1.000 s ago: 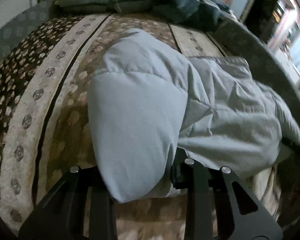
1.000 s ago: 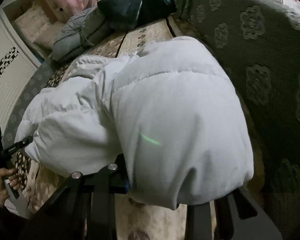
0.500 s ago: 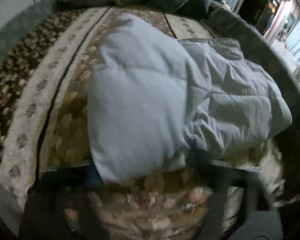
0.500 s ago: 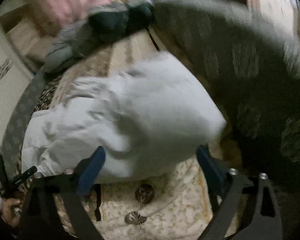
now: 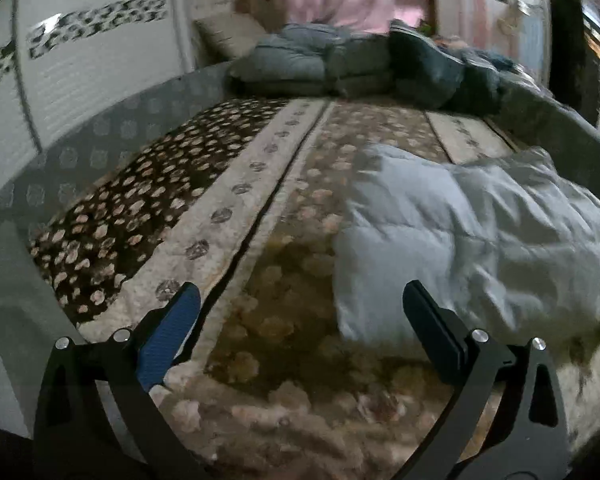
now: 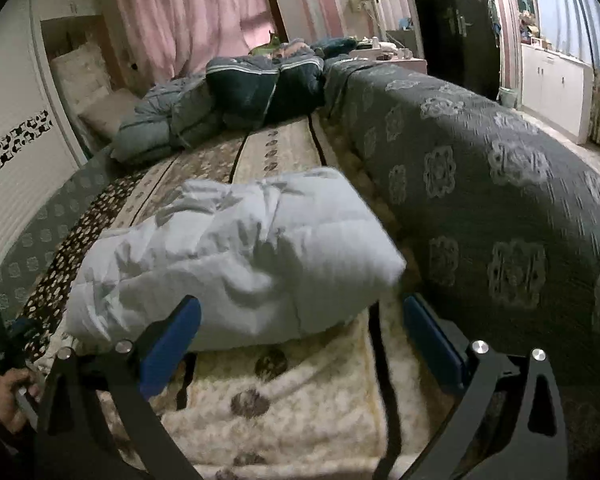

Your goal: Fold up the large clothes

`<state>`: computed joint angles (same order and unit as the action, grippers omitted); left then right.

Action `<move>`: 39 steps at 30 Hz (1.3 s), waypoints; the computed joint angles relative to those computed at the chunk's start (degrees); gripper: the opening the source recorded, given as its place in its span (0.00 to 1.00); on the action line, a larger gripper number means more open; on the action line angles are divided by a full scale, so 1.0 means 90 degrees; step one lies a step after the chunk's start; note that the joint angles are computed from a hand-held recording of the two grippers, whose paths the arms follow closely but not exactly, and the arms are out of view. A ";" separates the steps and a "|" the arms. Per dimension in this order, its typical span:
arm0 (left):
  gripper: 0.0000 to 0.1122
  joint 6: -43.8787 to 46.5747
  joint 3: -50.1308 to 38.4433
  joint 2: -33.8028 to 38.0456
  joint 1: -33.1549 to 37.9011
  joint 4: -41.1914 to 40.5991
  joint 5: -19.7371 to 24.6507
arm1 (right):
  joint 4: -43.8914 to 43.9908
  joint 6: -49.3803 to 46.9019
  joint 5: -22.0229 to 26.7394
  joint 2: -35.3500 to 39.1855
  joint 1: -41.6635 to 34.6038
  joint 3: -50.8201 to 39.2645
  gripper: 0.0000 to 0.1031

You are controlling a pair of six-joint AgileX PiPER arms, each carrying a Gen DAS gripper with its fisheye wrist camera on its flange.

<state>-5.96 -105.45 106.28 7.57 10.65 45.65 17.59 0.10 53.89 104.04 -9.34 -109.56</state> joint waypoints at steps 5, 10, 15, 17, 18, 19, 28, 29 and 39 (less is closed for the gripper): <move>0.89 -0.0690 0.2056 -0.1440 -0.0556 0.0426 -0.1398 | 0.0112 -0.0664 -0.0602 -0.0614 0.0353 0.0887 0.98; 0.89 -0.0619 0.2106 -0.1441 -0.0927 0.0406 -0.1595 | -0.0553 -0.0331 -0.0614 -0.0695 0.0660 0.0781 0.98; 0.89 -0.0887 0.2005 -0.1227 -0.1172 0.0469 -0.1603 | -0.0777 0.0029 -0.1003 -0.1007 0.0751 0.1171 0.98; 0.89 -0.0970 0.1898 -0.1108 -0.1181 0.0386 -0.1570 | -0.0756 -0.0097 -0.1051 -0.1079 0.0737 0.1252 0.98; 0.89 -0.0957 0.1825 -0.1049 -0.1170 0.0269 -0.1506 | -0.0784 -0.0115 -0.1049 -0.1097 0.0748 0.1276 0.98; 0.89 -0.0887 0.1706 -0.0954 -0.1141 0.0062 -0.1408 | -0.0830 -0.0135 -0.1031 -0.1093 0.0745 0.1292 0.98; 0.89 -0.1153 0.1859 -0.0929 -0.1442 0.0389 -0.1598 | -0.0883 0.0036 -0.0721 -0.0925 0.0514 0.1208 0.98; 0.89 -0.1184 0.1860 -0.0933 -0.1469 0.0446 -0.1595 | -0.0869 0.0022 -0.0728 -0.0933 0.0499 0.1220 0.98; 0.89 -0.1325 0.1771 -0.0841 -0.1563 0.0696 -0.1491 | -0.0854 0.0022 -0.0716 -0.0999 0.0429 0.1283 0.98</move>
